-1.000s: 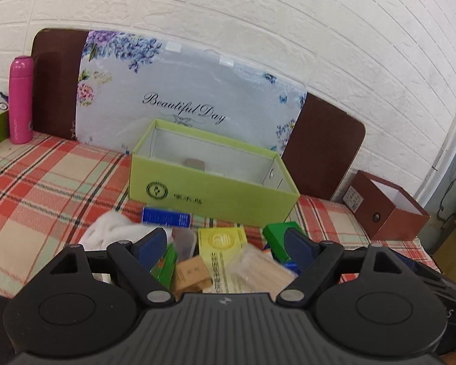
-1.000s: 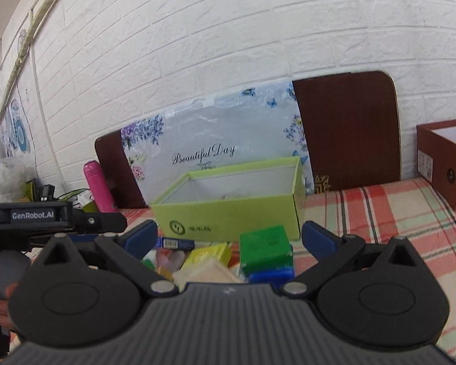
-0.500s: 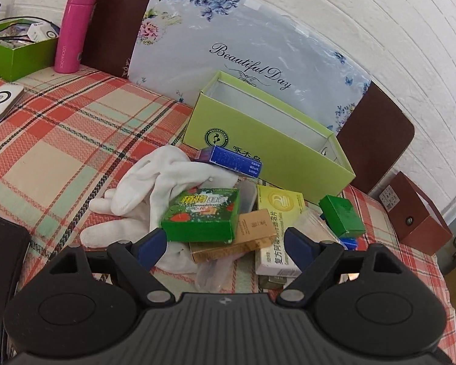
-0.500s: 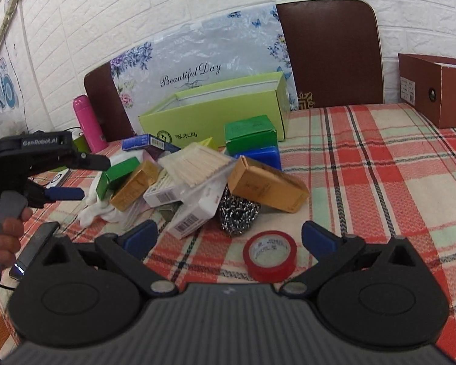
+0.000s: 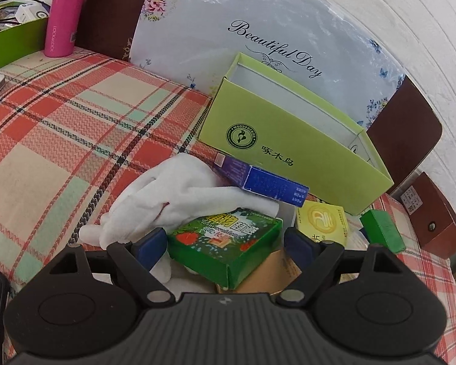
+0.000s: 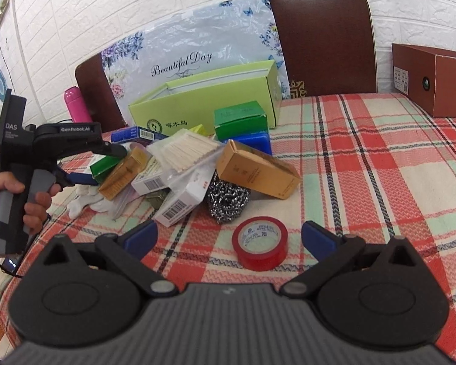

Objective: Organize objects
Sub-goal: 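Grasp the green herbal box with the left tool while the right tool grasps the red tape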

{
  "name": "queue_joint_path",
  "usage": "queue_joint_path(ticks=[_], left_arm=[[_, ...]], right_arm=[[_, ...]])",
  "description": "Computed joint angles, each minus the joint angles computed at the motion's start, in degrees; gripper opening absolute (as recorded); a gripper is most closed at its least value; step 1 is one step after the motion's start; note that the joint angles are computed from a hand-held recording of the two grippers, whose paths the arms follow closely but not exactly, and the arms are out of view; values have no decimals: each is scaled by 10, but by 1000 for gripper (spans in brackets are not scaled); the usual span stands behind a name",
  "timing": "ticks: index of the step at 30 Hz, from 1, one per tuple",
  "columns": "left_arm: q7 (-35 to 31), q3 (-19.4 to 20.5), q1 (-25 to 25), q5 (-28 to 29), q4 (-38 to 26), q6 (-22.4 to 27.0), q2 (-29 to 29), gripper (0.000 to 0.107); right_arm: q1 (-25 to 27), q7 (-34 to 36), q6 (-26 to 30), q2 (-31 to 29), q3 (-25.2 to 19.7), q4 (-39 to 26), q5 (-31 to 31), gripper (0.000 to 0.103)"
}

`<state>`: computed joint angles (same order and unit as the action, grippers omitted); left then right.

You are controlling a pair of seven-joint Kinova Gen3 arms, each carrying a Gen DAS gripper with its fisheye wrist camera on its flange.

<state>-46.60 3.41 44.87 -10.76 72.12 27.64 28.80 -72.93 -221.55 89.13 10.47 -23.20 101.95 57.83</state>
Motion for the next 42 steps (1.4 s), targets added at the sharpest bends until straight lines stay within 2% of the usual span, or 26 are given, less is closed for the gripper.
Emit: queue_joint_path(ticks=[1, 3, 7, 10, 12, 13, 14, 15, 16, 18, 20, 23, 24, 27, 28, 31, 35, 37, 39, 42], left_arm=[[-5, 5, -6, 3, 7, -10, -1, 87], [-21, 20, -21, 17, 22, -27, -7, 80], [-30, 3, 9, -10, 39, -13, -27, 74], [-36, 6, 24, -29, 85, -31, -58, 73], [-65, 37, 8, -16, 118, -40, -78, 73], [-81, 54, -3, -4, 133, -44, -86, 73], [-98, 68, -11, 6, 144, -45, -92, 73], [-114, 77, -14, 13, 152, -42, -97, 72], [-125, 82, -13, 13, 158, -36, -100, 72], [-121, 68, 7, 0, 161, -25, -103, 75], [-101, 51, 27, -19, 154, -8, -102, 77], [-54, 24, 51, -46, 152, -20, -100, 78], [-53, 24, 52, -48, 148, -20, -98, 78], [-96, 67, 18, -34, 127, 8, -88, 78], [-104, 69, 20, -34, 128, 14, -91, 78], [-85, 47, 51, -65, 136, 28, -102, 78], [-17, 25, 87, -125, 133, 47, -102, 79], [-26, 41, 71, -119, 131, 41, -97, 76], [-34, 51, 62, -107, 121, 50, -90, 66], [-36, 51, 63, -105, 118, 50, -87, 66]], right_arm=[[2, 3, -2, 1, 1, -1, -3, 103], [7, 10, -7, 3, 3, -3, -10, 103], [19, 29, -24, 5, 9, -3, -29, 99], [25, 43, -34, 10, 14, -5, -37, 91], [32, 57, -38, 13, 13, -9, -43, 73], [26, 73, -29, 19, 20, -18, -48, 67], [25, 93, -16, 26, 19, -29, -53, 54], [31, 104, -12, 27, 11, -32, -56, 46], [31, 105, -17, 21, 11, -28, -57, 46], [19, 90, -31, 8, 19, -16, -57, 46], [18, 89, -27, 8, 17, -17, -57, 46], [17, 88, -25, 11, 17, -21, -53, 49], [18, 89, -25, 13, 18, -22, -52, 51], [16, 98, -21, 19, 19, -28, -52, 54], [15, 99, -21, 19, 20, -28, -52, 54], [16, 97, -23, 20, 23, -28, -54, 54], [21, 103, -27, 23, 27, -30, -54, 54], [22, 110, -26, 26, 29, -34, -57, 54], [20, 122, -15, 31, 31, -42, -61, 46], [20, 120, -21, 22, 31, -34, -64, 46]])
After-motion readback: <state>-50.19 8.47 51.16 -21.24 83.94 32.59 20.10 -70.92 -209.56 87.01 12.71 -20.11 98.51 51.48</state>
